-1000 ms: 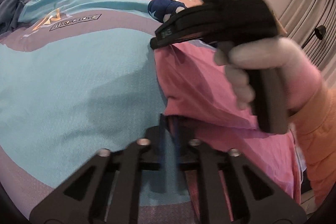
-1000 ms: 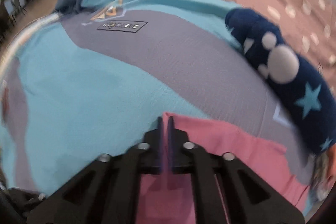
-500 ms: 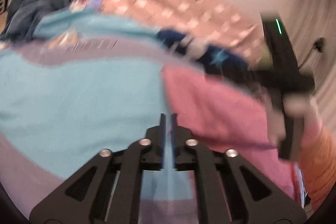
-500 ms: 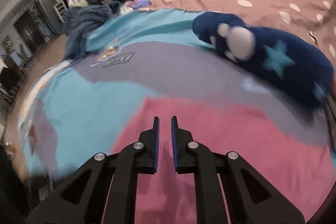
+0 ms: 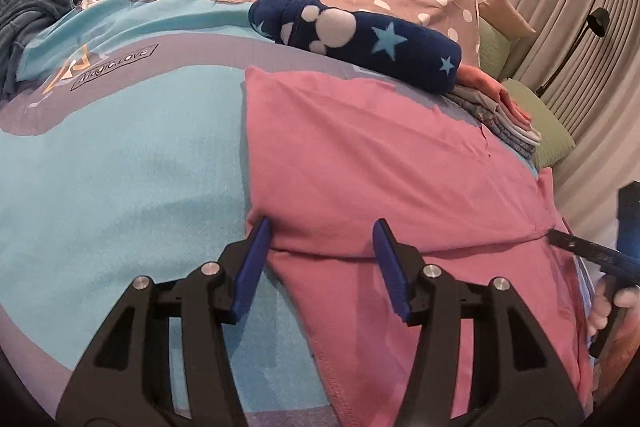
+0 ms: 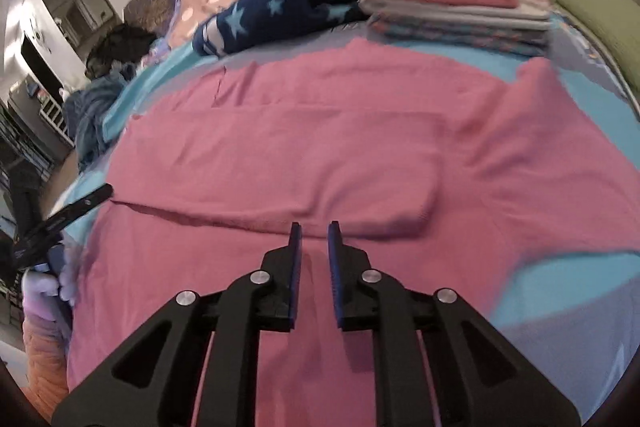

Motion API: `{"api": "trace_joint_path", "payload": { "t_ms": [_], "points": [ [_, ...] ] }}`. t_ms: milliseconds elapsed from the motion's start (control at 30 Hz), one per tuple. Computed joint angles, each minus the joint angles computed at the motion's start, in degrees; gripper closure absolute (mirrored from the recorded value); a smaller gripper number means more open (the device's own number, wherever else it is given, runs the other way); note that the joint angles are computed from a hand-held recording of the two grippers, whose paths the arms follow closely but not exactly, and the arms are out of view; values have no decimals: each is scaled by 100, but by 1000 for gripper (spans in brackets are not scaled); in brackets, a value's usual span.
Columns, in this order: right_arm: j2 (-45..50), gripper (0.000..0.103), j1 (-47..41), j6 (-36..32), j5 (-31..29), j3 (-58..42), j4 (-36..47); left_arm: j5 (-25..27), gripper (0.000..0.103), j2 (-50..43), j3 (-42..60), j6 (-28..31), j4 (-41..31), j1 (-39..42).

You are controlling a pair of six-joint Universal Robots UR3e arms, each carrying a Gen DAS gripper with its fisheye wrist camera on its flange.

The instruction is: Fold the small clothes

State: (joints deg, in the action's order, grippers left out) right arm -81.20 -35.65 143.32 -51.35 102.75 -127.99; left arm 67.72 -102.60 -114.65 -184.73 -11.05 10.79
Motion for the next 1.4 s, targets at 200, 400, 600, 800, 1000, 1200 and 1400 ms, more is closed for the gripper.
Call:
{"api": "trace_joint_path", "payload": {
  "t_ms": [200, 400, 600, 800, 1000, 1200, 1400],
  "points": [
    [65, 80, -1509, 283, 267, 111, -129, 490, 41, 147, -42, -247, 115, -246],
    [968, 71, -2263, 610, -775, -428, -1575, 1625, 25, 114, 696, -416, -329, -1108],
    [2060, 53, -2317, 781, -1155, -1638, -1791, 2028, 17, -569, 2182, -435, -1090, -2012],
    [3158, 50, -2084, 571, -1610, -2981, -1475, 2437, 12, -1797, 3972, -661, -1617, -2713],
    [3716, 50, -1930, 821, -1830, -3663, -1547, 2335, 12, -2802, 5453, -706, -2258, -2989],
    [4272, 63, -1887, 1057, -2031, -4549, -1101, 2227, 12, -3172, 5808, -693, -2429, -3007],
    [4424, 101, -2122, 1614, -1464, -5386, 149, 1952, 12, -3137, 5519, -836, -2251, -2832]
  ]
}}
